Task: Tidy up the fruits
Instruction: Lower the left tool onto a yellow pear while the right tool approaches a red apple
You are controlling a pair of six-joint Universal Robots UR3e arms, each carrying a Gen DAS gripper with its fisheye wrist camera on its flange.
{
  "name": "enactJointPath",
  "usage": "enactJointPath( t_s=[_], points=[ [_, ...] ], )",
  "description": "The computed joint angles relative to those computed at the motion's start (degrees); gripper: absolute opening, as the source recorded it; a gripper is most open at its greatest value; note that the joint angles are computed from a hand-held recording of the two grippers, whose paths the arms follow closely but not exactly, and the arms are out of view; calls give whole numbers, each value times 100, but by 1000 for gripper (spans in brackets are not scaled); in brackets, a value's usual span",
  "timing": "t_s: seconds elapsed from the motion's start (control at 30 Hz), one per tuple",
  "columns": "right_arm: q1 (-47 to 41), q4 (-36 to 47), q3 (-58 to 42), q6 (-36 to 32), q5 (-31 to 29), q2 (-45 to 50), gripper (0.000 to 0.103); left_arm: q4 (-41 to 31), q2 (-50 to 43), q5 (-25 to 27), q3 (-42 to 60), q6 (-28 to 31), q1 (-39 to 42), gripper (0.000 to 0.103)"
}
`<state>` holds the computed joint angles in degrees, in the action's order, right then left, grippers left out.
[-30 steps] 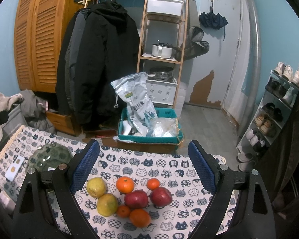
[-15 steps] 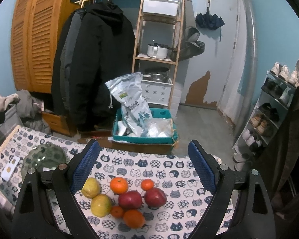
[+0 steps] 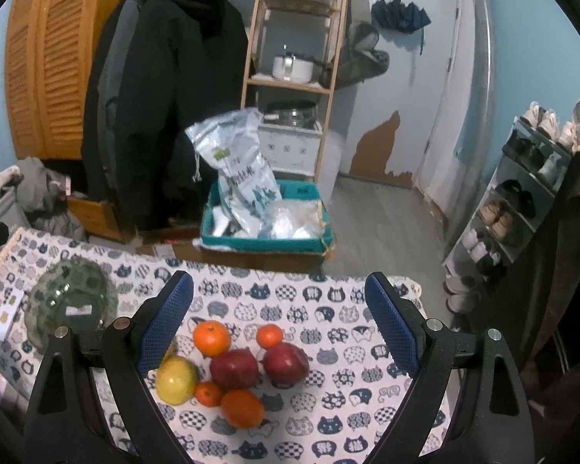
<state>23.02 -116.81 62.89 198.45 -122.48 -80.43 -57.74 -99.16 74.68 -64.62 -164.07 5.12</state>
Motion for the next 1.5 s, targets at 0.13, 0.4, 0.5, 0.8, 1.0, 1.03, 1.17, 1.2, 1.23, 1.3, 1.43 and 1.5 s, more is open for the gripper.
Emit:
enactJointPath(
  t_s=[0.13,0.4,0.5,0.8,1.0,1.03,1.17,1.2,1.23,1.3,1.43,1.5],
  points=[
    [-181,131,237,20,205,-72,89,-195,-276,101,200,10,-186,103],
    [-643,276,904,68,702,-327,89,-501,-784,297,517,-19,-512,103],
    [-852,232,1230,71,963,-417,89,-652,-1031,423,715,-52,-642,103],
    [-1308,170,1841,-30,1489,-364,89,-1092,-1841,739,1232,-98,-1031,103],
    [-1540,94,2136,-112,1733,-243,89,-1386,-2503,1025,1752,-129,-1345,103],
    [-1579,73,2177,-152,1782,-211,89,-1422,-2583,1026,1790,-124,-1366,103],
    [-1655,99,2287,-245,1856,-88,89,-1817,-3059,1038,2248,-229,-1449,101],
    [-1677,83,2310,-268,1867,-46,89,-1879,-3154,1042,2326,-270,-1465,101],
    [-1710,70,2356,-304,1914,-33,88,-1948,-3258,1049,2426,-306,-1480,99],
    [-1778,27,2447,-377,2005,-5,88,-2130,-3455,1004,2659,-356,-1495,98],
    [-1891,-108,2643,-519,2146,54,88,-2224,-3723,1082,2903,-390,-1583,98],
    [-1945,-185,2720,-579,2215,93,88,-2323,-3880,1107,3092,-400,-1618,98]
  ],
)
